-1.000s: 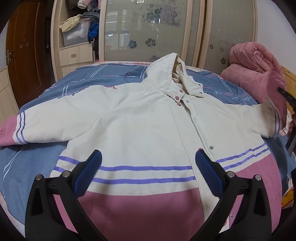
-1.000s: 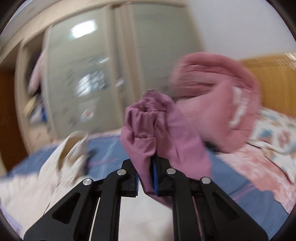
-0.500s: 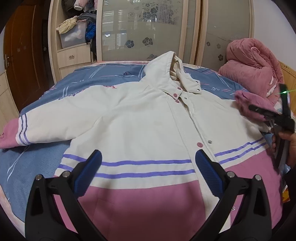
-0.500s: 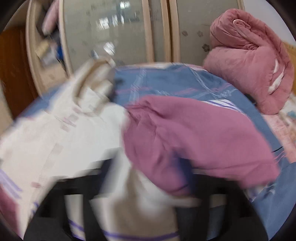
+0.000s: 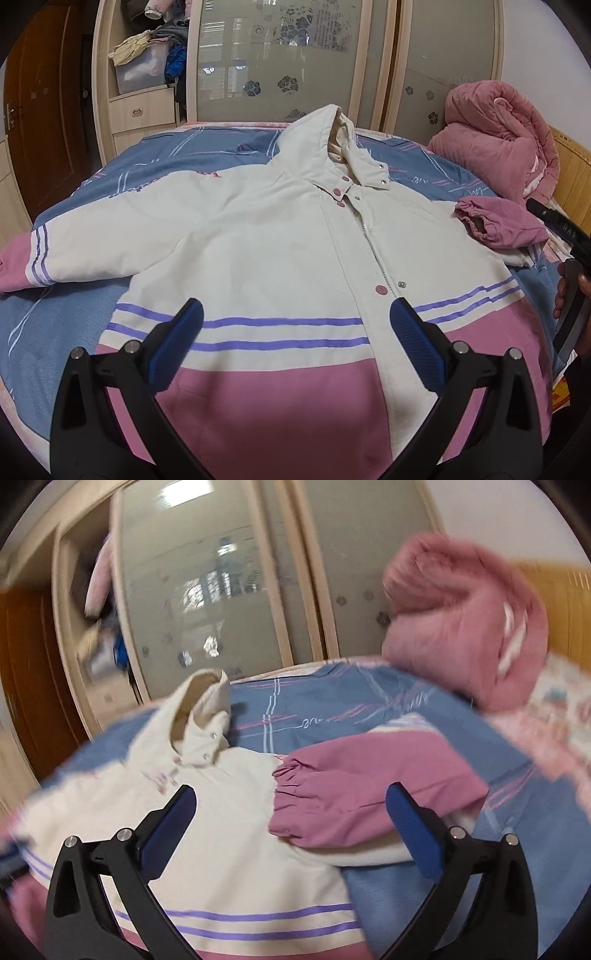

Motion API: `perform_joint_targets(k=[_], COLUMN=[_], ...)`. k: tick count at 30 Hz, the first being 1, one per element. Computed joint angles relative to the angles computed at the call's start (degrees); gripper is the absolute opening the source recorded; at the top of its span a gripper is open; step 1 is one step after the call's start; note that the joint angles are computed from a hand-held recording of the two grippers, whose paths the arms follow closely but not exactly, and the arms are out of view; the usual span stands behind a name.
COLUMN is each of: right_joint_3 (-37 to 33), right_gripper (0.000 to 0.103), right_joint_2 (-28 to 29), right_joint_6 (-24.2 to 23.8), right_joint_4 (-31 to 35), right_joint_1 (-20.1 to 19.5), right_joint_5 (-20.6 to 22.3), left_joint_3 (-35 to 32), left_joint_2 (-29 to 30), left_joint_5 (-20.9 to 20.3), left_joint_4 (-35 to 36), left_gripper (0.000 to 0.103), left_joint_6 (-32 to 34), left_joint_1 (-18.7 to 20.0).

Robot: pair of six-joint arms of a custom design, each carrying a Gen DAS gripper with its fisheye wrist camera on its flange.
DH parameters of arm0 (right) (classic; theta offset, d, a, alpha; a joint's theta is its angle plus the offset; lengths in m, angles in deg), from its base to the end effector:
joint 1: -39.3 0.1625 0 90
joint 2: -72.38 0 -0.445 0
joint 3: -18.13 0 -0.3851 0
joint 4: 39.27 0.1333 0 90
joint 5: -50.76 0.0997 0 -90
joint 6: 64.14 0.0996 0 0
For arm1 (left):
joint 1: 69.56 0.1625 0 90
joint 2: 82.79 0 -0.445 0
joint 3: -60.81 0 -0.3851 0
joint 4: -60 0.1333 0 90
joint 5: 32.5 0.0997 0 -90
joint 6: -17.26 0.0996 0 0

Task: Fold large clothes
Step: 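Fold the held sleeve across the jacket front and open the right gripper, then grasp the folded sleeve's cuff again with the right gripper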

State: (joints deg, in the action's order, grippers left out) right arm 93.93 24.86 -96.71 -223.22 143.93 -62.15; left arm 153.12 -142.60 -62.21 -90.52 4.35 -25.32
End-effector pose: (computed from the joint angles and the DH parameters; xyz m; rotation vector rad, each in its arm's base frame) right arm 0.2845 -0.7157 0.3613 0.6297 -2.1746 1.3600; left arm -0.3193 -0.6178 0.3435 0.3167 2.2032 -1.1059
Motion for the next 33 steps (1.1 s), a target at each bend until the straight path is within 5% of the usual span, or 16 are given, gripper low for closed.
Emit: perform_joint_targets(k=[11,28,33], right_joint_3=[-1.9,-4.5,-10.3], right_gripper=[0.102,0.102,0.093], right_joint_2=[3.1,5.1,9.1], right_joint_6=[-6.7,-7.2,-7.1], right_joint_4=[-3.7,0.3,3.1], right_joint_1=[0.1,-0.2,0.8], right_joint_5=[-9.3,-8.9,-14.0], left_joint_3=[-1.2,-2.4,0.8], left_joint_2=[1.8,2.4,2.6], left_joint_5=[1.9,7.3,13.2], left_joint_4=[-1.6,-2.2,-12.4], left_gripper=[0.101,0.101,0.101], left_joint_6=[2.4,8.4,17.2], left_joint_1=[-0.2,1.3,1.1])
